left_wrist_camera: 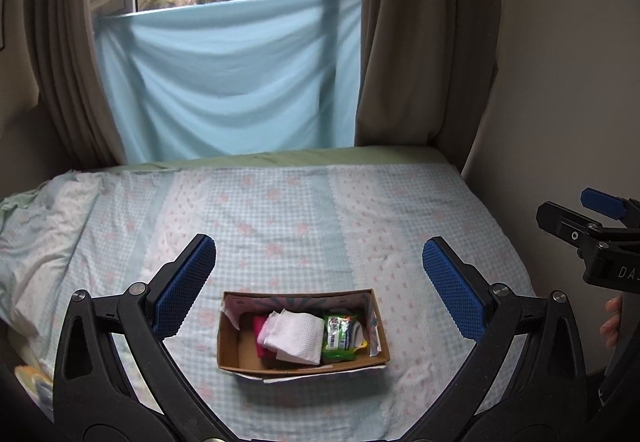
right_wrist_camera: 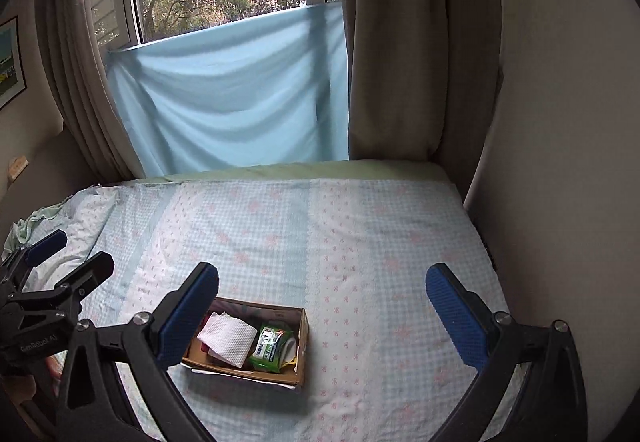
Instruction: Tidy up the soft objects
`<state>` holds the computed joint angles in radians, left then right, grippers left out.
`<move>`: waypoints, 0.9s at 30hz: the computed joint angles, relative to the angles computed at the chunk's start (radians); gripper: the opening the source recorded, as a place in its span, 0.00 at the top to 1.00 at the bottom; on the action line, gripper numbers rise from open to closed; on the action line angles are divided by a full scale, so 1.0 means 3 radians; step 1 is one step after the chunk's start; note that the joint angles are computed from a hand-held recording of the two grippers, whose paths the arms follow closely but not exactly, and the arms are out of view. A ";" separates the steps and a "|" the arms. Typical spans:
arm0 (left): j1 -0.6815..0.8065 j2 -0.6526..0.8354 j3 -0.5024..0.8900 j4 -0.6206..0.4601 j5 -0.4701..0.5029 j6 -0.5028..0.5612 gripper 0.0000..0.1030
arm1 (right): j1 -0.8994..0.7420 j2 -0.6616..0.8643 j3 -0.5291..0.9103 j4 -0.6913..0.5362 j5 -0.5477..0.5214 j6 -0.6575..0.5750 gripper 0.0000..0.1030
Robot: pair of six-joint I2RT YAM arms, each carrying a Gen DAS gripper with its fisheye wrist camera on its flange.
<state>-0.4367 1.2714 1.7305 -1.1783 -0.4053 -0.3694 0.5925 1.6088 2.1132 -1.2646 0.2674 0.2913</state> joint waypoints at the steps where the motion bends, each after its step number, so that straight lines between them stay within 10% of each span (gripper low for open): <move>1: -0.0158 -0.0005 0.0008 -0.0016 -0.0177 -0.0079 0.00 | -0.0010 -0.0076 -0.0058 0.0029 0.0024 -0.0038 0.00; 6: -0.0666 0.0000 -0.0019 -0.0072 -0.0671 -0.0419 0.00 | -0.0125 -0.0369 -0.0441 0.0181 0.0014 -0.0140 0.00; 27: -0.1045 0.0167 0.0045 -0.0244 -0.1005 -0.0879 0.00 | -0.0428 -0.0565 -0.0602 0.0199 -0.0284 -0.0330 0.00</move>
<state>-0.7503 1.3216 1.7439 -1.2516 -0.7069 -0.6331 0.4641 1.4392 1.9326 -1.2050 0.1823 0.1924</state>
